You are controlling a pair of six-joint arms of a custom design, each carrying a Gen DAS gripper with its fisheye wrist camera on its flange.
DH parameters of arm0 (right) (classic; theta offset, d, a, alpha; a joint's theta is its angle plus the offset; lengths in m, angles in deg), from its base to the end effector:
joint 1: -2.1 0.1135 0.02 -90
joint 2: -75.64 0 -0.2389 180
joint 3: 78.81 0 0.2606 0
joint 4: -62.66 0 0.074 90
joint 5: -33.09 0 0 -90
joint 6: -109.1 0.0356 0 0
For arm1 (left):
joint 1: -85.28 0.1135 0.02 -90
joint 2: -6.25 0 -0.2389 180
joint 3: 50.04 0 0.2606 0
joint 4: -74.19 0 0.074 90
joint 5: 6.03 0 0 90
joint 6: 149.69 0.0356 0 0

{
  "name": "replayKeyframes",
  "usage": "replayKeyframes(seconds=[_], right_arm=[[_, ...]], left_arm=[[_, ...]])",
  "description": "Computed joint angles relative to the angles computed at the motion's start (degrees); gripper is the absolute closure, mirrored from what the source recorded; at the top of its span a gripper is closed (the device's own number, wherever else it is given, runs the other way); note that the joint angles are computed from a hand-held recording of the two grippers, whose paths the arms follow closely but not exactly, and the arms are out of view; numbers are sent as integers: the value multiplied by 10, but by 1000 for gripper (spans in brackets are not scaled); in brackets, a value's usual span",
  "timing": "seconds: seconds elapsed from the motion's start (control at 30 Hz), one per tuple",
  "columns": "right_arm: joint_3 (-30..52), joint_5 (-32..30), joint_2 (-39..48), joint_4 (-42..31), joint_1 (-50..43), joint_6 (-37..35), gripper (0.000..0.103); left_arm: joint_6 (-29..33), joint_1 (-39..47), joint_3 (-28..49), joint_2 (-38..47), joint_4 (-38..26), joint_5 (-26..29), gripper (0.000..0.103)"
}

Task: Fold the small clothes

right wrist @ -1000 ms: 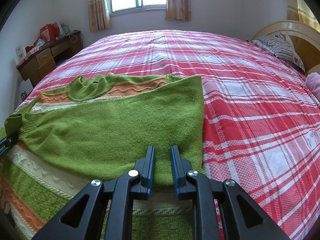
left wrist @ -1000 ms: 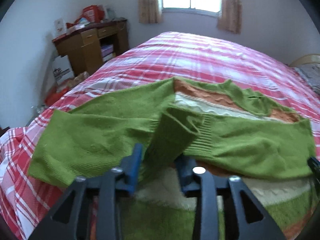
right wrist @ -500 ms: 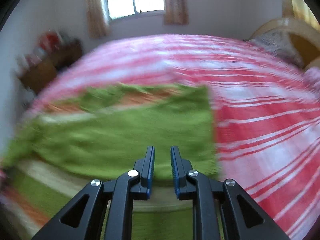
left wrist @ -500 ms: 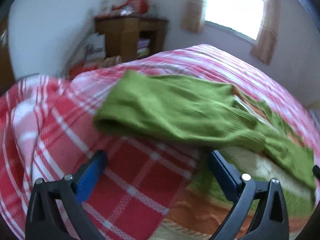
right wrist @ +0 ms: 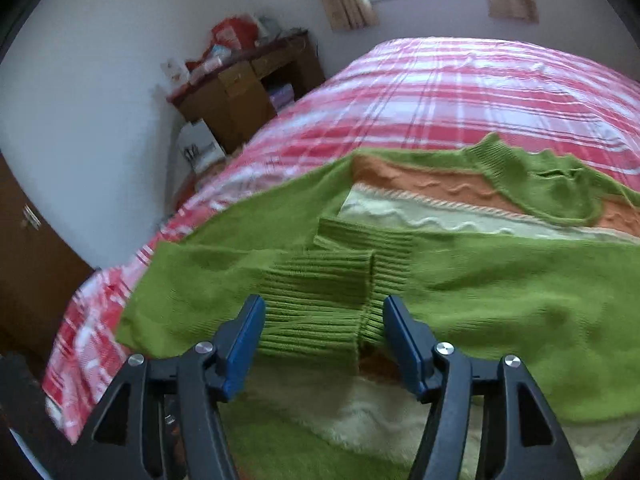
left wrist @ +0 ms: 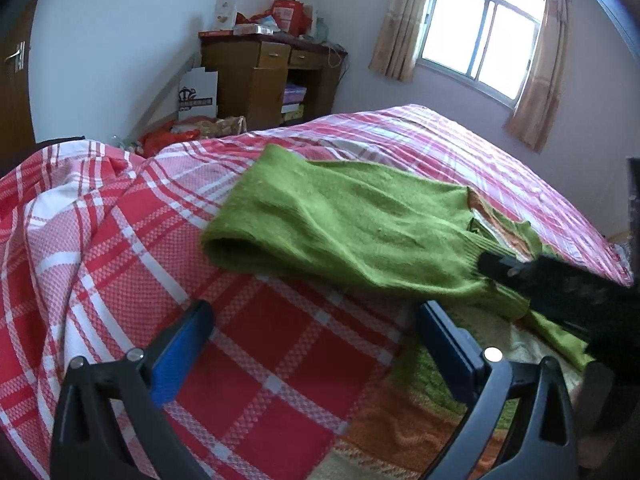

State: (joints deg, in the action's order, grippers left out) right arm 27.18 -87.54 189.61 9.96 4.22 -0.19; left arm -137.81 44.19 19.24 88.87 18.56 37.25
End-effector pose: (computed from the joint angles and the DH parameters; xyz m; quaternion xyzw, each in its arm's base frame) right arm 0.4254 0.0339 0.2044 -0.2390 0.9044 0.2162 0.2795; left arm 0.2267 -0.1633 0.1984 -0.3552 0.8329 0.0527 0.4210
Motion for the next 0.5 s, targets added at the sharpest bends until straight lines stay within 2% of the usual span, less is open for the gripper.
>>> replayKeyframes(seconds=[0.03, 0.07, 0.13, 0.17, 0.33, 0.43, 0.5], right_arm=[[-19, 13, -10, 20, 5, -5, 54], [-41, 26, -24, 43, 8, -15, 66], [-37, 17, -28, 32, 8, -26, 83], [-44, 20, -34, 37, 11, -24, 88], [-87, 2, -112, 74, 1, -32, 92], [-77, -12, -147, 84, -24, -29, 92], [-41, -26, -151, 68, -51, -30, 92]], left_arm=[[-1, -1, 0, 1, 0, -1, 0], [-1, -1, 1, 3, -1, -2, 0], [-5, -4, 3, 5, -5, -5, 0], [-6, -4, 3, 5, -6, -5, 0], [-3, -2, 5, 8, -8, -4, 0], [-4, -1, 9, 12, -13, -2, 0], [-2, 2, 14, 15, -17, 0, 0]])
